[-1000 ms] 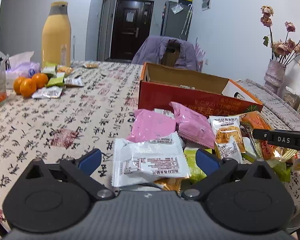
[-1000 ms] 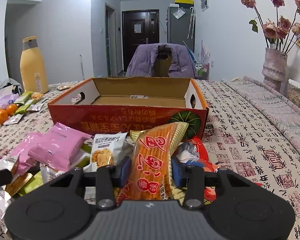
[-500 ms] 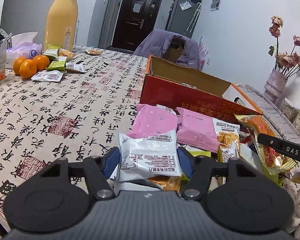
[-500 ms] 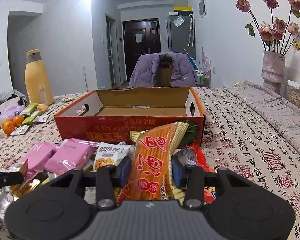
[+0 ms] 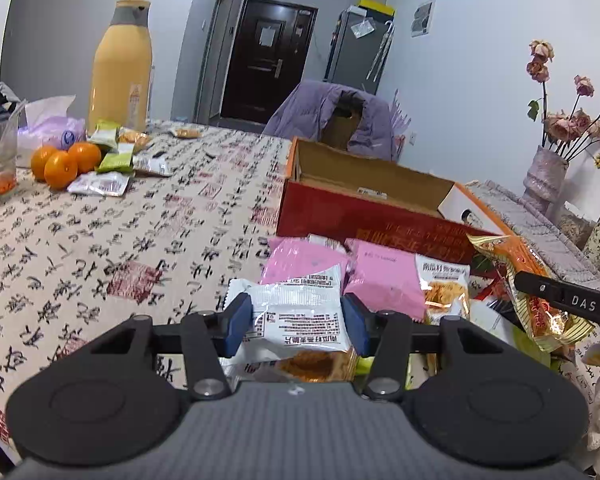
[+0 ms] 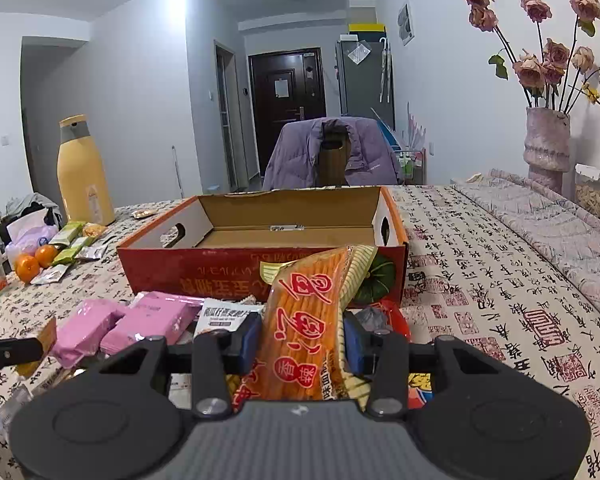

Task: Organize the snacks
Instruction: 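Grasp the white biscuit packet with the left gripper while the right grasps the orange wafer pack, then carry both packets into the orange box and open both grippers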

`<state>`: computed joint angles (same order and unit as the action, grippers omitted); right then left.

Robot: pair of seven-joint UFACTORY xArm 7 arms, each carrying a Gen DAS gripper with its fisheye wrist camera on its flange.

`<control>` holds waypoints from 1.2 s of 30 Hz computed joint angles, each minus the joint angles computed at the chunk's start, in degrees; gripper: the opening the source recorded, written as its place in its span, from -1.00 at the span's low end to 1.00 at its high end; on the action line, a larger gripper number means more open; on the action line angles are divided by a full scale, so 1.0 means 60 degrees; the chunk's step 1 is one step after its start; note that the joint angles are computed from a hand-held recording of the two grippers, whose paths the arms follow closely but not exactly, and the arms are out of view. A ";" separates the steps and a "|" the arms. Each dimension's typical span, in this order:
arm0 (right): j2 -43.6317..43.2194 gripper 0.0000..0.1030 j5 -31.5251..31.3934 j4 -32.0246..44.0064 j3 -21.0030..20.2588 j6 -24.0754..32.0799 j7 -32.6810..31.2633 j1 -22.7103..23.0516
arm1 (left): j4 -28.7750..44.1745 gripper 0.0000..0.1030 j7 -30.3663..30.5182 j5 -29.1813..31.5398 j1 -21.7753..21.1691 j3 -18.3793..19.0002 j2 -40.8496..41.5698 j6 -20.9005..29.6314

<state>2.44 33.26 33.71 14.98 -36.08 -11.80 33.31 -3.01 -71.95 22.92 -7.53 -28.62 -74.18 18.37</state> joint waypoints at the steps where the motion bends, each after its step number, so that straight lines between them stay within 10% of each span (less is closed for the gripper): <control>1: -0.0011 -0.19 -0.0069 0.0002 -0.0016 -0.0005 0.0032 -0.0021 | 0.0051 -0.01 0.0028 0.0034 0.0027 -0.0020 -0.0040 0.0016; 22: 0.0817 -0.19 -0.0664 0.2648 -0.0751 0.1114 -0.0793 -0.0447 | 0.3773 -0.01 0.2720 -0.0091 0.5369 -0.1351 0.4284 -0.3477; 36: 0.3789 -0.19 -0.1164 0.7436 -0.3635 0.5013 -0.0050 0.1099 | 0.7508 -0.01 0.2895 0.0185 1.0913 -0.5695 0.7551 -0.2829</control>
